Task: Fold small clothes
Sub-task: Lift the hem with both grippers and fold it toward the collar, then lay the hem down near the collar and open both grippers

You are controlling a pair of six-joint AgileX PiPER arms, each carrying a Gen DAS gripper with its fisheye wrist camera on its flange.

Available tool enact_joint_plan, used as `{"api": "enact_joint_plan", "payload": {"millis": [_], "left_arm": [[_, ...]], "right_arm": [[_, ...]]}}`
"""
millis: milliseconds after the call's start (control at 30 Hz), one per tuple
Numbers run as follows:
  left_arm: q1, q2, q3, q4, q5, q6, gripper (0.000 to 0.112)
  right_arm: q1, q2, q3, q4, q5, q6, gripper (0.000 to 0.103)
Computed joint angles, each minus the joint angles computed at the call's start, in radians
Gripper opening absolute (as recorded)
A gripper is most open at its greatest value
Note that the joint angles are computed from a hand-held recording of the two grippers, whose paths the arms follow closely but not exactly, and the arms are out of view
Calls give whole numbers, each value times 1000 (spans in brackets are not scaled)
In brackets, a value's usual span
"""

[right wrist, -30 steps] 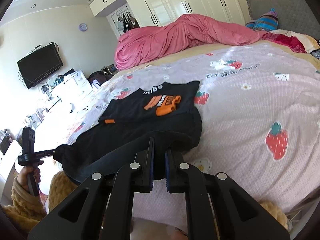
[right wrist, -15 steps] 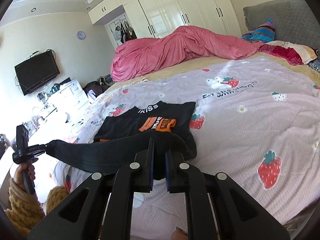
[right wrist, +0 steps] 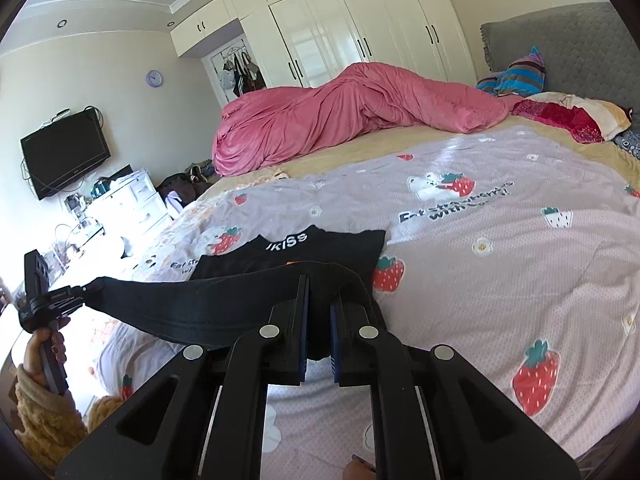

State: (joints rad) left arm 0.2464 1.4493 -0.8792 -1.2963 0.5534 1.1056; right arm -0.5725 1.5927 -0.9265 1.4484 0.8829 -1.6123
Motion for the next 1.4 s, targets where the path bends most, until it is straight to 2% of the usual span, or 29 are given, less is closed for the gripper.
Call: {"api": "enact_joint_plan", "payload": {"millis": [433,767,1100,1200,1400], "left_arm": [[-87,71,-104,91,-138,-121,3],[-123,153,-196,126,-202,-176,3],[-139,239,-268,70,-237,-152,3],[-134,274,-297,84,-233,-169,3],[-158,337,-356,161,-275,-239,3]], "right_arm": [[105,44,-99,33,-119,39,8],[173,86,-175,28,-216,93,8],[247,174,-321,-105,-312,276,8],[268,206,-364,-146,-336,324,8],[319,277,-449,-260,-419,450,8]]}}
